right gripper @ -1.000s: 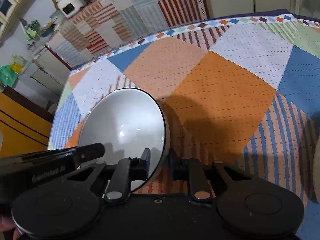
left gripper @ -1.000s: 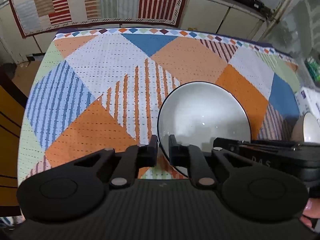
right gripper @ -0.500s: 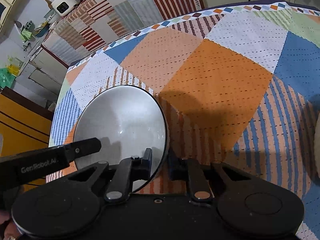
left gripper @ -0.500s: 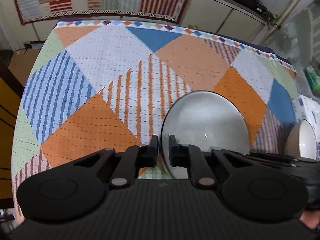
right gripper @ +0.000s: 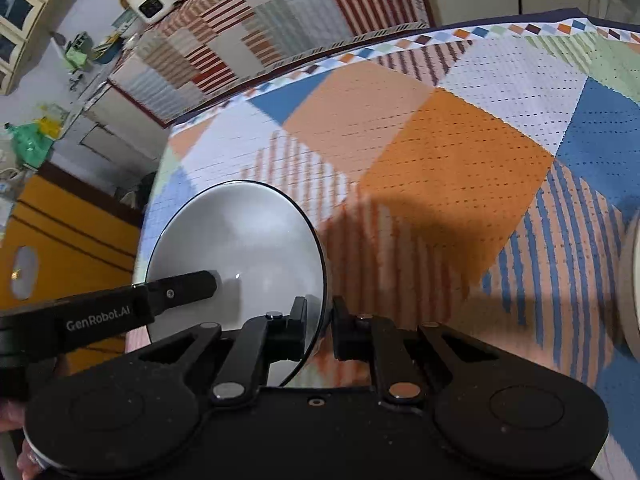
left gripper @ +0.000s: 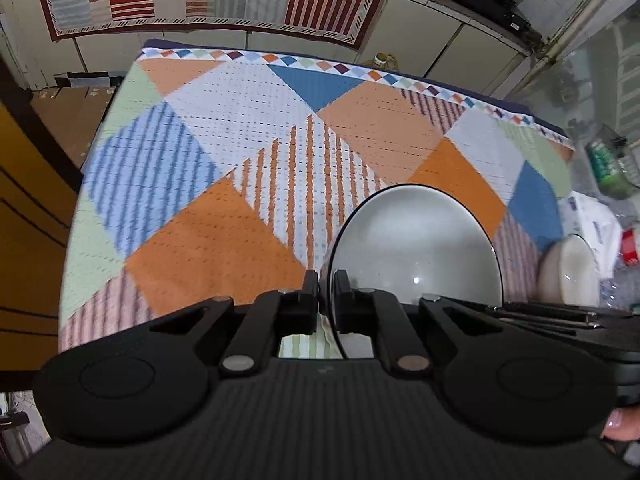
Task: Organize plates and bowls
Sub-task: 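Lift the second bowl and carry it over the first bowl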
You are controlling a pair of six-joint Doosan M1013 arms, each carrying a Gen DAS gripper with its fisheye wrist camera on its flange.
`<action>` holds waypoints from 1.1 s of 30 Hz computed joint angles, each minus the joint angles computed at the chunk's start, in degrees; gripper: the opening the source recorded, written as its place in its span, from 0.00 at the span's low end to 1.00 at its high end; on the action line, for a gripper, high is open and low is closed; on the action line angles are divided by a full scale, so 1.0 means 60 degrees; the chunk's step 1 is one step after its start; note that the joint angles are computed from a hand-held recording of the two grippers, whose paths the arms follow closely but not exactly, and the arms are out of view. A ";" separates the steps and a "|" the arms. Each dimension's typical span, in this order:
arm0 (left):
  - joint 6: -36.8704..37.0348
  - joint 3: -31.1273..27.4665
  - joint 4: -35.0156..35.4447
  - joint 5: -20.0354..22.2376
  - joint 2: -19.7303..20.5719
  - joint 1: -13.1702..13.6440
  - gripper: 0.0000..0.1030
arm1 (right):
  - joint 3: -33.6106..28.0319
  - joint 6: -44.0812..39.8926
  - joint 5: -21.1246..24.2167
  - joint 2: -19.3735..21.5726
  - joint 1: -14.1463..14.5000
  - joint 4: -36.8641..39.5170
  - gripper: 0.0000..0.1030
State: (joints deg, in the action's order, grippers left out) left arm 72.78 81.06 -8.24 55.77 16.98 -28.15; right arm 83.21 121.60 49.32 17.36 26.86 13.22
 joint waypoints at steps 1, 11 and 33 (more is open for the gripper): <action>0.0002 0.0042 0.0005 0.0043 -0.0120 0.0009 0.07 | -0.0047 -0.0091 0.0062 -0.0065 0.0057 -0.0024 0.17; -0.0051 0.0693 0.0169 0.0280 -0.1576 0.0082 0.08 | -0.0377 -0.0866 0.0569 -0.0680 0.0635 0.0075 0.18; -0.1120 0.2433 0.0722 0.1683 -0.2589 0.0253 0.09 | 0.0366 -0.2987 -0.0087 -0.0757 0.1957 0.0070 0.20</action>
State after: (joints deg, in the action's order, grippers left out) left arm 66.06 95.66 -3.91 65.87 1.45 -26.63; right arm 85.40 103.68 48.80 12.81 38.60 13.64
